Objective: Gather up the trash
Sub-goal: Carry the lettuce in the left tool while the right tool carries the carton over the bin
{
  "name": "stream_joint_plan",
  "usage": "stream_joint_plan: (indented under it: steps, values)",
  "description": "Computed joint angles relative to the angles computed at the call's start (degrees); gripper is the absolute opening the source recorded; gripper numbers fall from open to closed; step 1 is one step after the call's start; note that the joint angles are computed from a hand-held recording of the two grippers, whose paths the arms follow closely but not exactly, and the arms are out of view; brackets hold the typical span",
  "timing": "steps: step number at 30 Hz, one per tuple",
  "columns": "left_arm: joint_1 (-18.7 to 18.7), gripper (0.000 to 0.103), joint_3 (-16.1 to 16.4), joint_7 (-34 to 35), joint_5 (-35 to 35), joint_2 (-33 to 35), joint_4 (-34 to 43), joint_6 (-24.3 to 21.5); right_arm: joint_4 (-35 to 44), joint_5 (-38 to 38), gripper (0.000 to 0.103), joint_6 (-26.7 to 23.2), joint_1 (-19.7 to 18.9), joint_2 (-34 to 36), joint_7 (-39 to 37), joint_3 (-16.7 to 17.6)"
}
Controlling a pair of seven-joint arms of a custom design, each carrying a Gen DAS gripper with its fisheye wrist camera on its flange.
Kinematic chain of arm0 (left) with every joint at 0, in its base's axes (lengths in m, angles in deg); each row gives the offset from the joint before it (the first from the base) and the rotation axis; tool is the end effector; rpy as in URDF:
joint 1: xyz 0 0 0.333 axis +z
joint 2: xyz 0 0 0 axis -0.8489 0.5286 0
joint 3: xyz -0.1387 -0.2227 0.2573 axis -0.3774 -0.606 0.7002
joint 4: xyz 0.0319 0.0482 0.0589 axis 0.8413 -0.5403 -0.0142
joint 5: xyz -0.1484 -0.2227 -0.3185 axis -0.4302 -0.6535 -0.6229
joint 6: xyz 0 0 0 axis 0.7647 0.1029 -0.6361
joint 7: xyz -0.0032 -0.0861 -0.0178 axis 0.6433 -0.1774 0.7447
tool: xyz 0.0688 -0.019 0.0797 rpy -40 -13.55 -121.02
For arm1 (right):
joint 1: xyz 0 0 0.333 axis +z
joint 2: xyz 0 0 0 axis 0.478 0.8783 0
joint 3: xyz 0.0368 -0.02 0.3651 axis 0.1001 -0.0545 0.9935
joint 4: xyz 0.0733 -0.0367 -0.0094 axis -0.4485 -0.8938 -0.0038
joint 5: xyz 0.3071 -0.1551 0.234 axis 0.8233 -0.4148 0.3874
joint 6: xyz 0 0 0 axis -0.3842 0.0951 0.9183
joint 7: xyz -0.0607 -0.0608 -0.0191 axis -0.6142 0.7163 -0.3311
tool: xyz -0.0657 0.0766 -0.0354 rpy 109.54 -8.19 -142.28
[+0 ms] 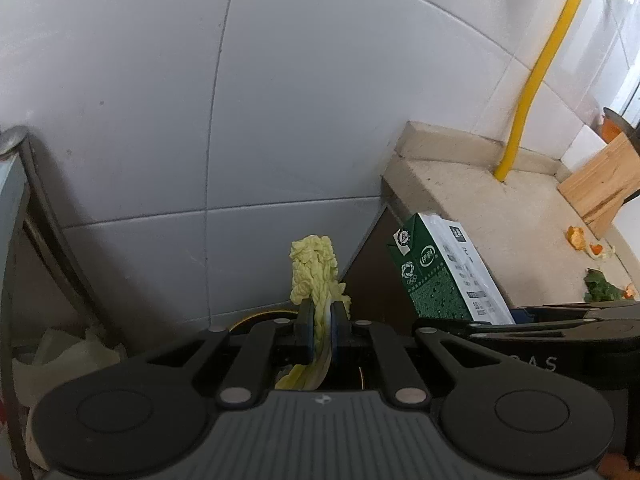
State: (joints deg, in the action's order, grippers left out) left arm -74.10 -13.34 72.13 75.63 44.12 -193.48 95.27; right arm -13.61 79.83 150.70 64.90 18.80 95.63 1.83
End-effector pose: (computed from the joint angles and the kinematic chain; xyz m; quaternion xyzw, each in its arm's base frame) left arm 0.5310 -0.3210 0.6145 -0.7218 0.5963 -0.3102 0.1649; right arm 0.6038 0.4891 0.5941 -0.7613 0.5947 -0.0789 0.2458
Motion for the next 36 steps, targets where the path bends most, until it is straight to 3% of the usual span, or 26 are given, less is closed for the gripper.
stream_joint_plan:
  steps: [11,36]
  values:
    - [-0.65,0.004,-0.13,-2.69,1.44,1.8,1.37,-3.85,3.53,1.05,0.061,-2.59,0.0,3.56,-2.7,0.09]
    - [-1.83,0.004,0.19,-3.75,-0.18,6.32,3.82,-7.68,10.03,3.74,0.061,-7.52,-0.13,10.4,-4.9,-0.66]
